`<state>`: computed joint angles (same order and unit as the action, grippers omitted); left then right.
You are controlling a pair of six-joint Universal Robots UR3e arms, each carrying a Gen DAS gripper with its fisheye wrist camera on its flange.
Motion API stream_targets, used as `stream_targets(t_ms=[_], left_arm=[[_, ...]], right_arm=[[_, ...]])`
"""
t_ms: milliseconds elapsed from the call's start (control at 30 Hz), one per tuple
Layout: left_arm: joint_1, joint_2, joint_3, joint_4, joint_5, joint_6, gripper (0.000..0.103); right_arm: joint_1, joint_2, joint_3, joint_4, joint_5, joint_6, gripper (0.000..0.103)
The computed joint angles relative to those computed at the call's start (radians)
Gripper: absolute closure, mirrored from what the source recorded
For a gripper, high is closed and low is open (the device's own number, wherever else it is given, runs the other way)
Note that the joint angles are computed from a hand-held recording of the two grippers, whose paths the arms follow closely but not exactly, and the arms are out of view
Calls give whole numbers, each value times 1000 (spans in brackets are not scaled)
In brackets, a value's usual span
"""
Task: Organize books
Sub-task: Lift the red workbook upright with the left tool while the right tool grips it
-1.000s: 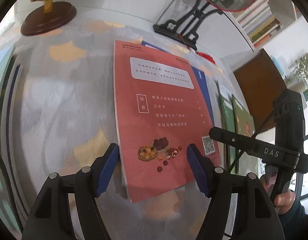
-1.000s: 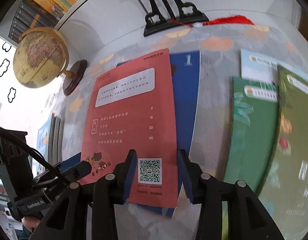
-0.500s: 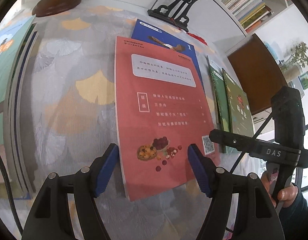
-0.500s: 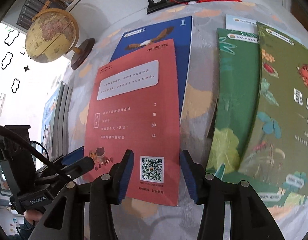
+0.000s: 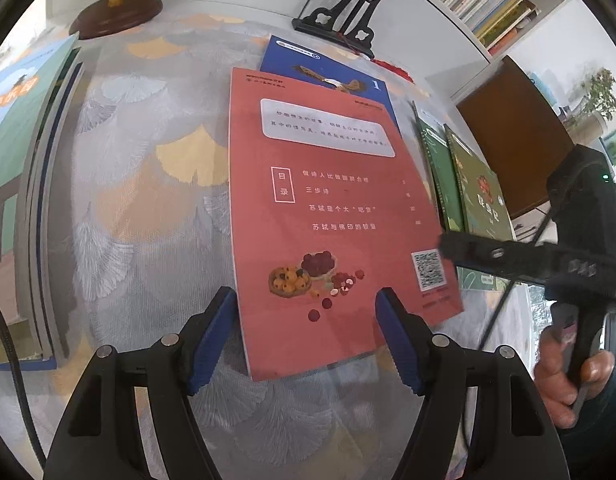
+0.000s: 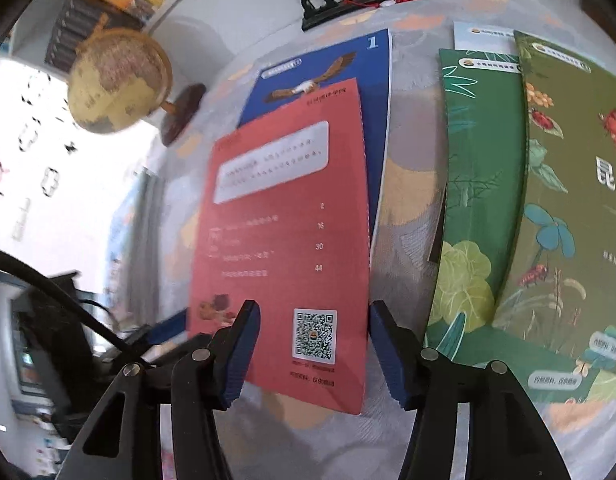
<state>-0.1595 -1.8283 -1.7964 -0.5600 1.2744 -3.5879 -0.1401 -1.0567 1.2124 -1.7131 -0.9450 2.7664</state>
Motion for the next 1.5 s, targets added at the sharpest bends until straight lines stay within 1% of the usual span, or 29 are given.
stream_targets(t_ms=[67,167,267,367,500,600,700,800,867,933,967,1033,1100,1133,1233,1267,1333,1367,1400,1433,1500], left_arm=[[3,5,-9,7,-4,0,34],[4,17,-30,20,-11,-4,34],[15,41,-76,54,-35,-18,34],[40,76,-151,117,-82,-54,34],[77,137,-277,234,-131,-119,34],[109,205,-392,338,-156,-179,34],[127,275,-474,383,-156,-212,34],[123,387,-543,356,-110,-241,34],[122,482,-597,318,-82,-271,34],[114,551,-640,286,-55,-303,34],[97,600,-666,263,-27,-334,34],[57,667,-699,227,23,-391,34],[-6,716,-719,192,88,-475,34],[-17,742,-731,176,100,-497,34],[-134,745,-720,150,200,-623,34],[-152,737,-696,125,218,-637,34],[-233,709,-648,73,286,-695,34],[-273,685,-617,48,318,-720,34],[-305,659,-583,14,342,-741,34],[-323,649,-563,-21,353,-750,34],[-355,614,-521,-61,362,-762,34]], right_arm=[[-16,-11,-3,33,47,-11,48],[-53,-37,-9,124,158,-62,48],[-72,-51,-53,253,268,-140,48],[-66,-40,-110,378,347,-202,48],[-22,9,-185,464,408,-221,48],[8,51,-271,581,447,-269,48],[51,99,-369,699,482,-316,48],[106,139,-465,787,504,-353,48],[156,201,-600,887,500,-378,48],[192,242,-686,941,493,-392,48],[216,266,-736,978,489,-402,48],[237,275,-759,1016,490,-424,48],[249,255,-732,1048,483,-463,48],[252,251,-725,1048,476,-466,48],[245,235,-691,1093,453,-504,48],[243,220,-663,1070,447,-498,48],[235,164,-569,1002,422,-490,48],[229,157,-561,997,412,-493,48],[218,129,-513,979,394,-499,48],[213,129,-507,965,382,-491,48],[189,82,-407,925,338,-500,47]])
